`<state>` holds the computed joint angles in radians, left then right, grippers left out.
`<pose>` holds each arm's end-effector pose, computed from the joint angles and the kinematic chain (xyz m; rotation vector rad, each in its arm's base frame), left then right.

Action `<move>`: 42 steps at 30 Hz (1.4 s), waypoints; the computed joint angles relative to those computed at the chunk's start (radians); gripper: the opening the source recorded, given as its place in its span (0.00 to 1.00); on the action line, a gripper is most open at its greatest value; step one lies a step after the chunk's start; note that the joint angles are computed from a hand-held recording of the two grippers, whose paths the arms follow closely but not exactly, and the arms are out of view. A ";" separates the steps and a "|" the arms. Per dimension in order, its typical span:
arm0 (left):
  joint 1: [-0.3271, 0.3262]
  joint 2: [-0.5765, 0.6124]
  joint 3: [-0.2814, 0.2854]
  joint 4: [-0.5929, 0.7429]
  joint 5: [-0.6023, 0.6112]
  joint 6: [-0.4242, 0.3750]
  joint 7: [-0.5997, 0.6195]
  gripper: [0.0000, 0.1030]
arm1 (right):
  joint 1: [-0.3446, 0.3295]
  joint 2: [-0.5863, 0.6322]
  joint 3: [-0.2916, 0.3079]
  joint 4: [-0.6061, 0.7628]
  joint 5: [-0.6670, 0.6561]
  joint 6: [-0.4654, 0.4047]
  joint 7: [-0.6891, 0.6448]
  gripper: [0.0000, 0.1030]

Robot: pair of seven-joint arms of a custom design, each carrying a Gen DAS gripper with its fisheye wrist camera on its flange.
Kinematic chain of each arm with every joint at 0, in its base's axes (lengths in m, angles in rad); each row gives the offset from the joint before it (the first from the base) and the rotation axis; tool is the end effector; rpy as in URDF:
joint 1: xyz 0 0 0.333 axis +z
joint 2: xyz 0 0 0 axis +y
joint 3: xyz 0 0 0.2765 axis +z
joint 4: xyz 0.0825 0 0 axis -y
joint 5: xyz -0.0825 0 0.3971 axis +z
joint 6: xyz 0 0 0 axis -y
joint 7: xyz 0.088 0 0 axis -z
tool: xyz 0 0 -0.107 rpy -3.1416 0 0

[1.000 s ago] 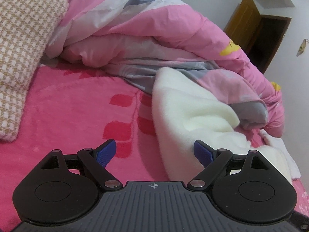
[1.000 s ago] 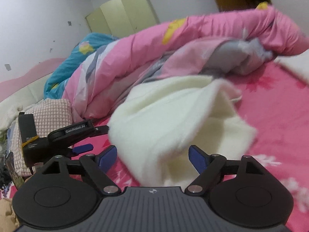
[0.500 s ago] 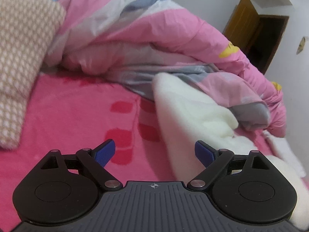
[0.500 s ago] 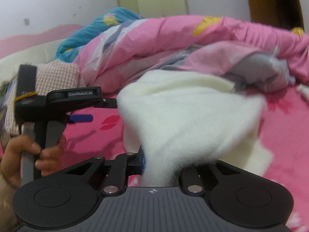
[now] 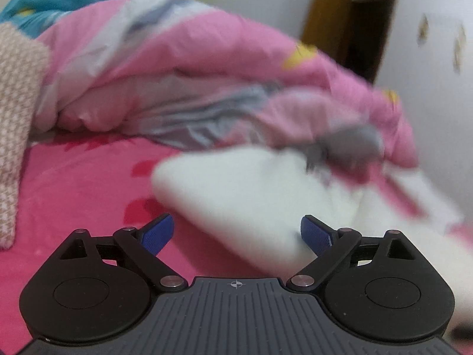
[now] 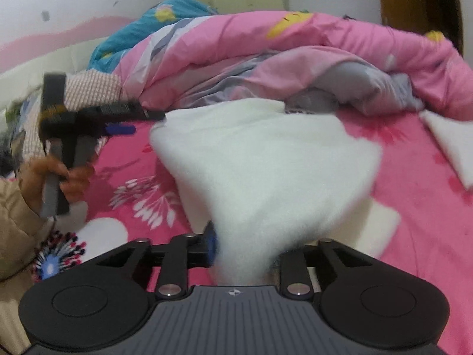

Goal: Fold clothes

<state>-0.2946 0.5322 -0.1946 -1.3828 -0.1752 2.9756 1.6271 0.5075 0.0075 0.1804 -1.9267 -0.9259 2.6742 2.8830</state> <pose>0.6818 -0.3082 0.5008 -1.4234 1.9403 -1.3308 0.4621 0.4108 0.5139 -1.6447 1.5438 -0.6482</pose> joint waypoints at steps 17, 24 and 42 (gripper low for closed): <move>-0.064 0.032 0.091 0.051 0.209 -0.123 -0.136 0.97 | -0.188 -0.027 -0.030 -0.022 -0.034 0.094 0.430 0.71; -0.057 0.043 0.080 0.074 0.201 -0.149 -0.129 0.98 | -0.163 0.095 -0.095 0.078 0.051 0.138 0.364 0.54; -0.061 0.053 0.087 0.090 0.224 -0.163 -0.142 0.98 | -0.068 0.078 -0.092 0.165 -0.070 -0.059 0.264 0.14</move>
